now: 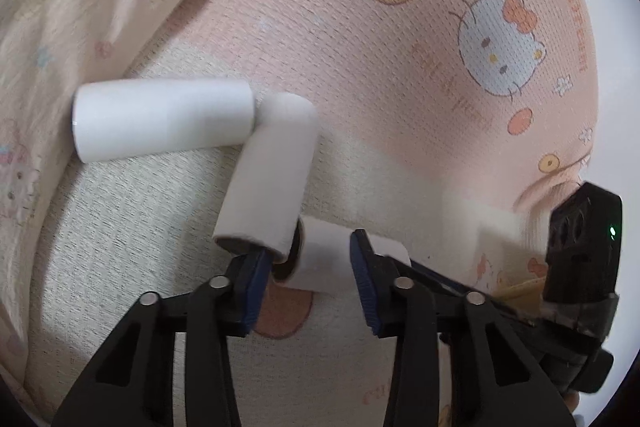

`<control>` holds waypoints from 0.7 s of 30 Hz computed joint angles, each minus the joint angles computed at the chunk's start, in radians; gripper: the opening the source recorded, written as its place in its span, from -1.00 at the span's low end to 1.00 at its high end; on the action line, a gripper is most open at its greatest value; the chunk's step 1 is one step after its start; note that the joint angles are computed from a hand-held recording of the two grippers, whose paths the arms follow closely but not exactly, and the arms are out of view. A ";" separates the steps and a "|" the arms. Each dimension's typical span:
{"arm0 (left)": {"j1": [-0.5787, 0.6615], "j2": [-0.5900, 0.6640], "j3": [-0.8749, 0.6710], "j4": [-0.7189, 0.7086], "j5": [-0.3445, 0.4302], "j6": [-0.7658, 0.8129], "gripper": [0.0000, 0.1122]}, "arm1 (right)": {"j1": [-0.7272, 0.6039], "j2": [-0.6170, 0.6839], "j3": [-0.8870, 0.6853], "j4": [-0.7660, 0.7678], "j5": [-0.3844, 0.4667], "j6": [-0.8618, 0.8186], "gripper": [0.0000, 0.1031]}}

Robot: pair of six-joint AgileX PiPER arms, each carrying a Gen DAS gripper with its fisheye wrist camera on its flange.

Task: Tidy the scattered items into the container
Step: 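Close both grippers on another white tube lying on the mat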

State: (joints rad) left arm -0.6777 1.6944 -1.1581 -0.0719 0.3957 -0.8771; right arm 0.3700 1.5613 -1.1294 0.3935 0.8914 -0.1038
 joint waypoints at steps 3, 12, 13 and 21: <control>-0.005 -0.025 0.021 0.093 -0.018 -0.093 -0.53 | 0.063 -0.046 0.014 -0.094 -0.021 0.057 -0.42; 0.050 -0.056 0.069 -0.171 -0.025 0.106 -0.50 | 0.198 -0.068 0.004 -0.280 0.057 0.107 -0.51; 0.060 -0.063 0.082 -0.228 -0.029 0.151 -0.41 | 0.219 -0.078 0.006 -0.302 0.062 0.118 -0.51; 0.081 -0.115 0.154 -0.391 -0.049 0.251 -0.24 | 0.368 -0.145 0.062 -0.462 0.065 0.170 -0.51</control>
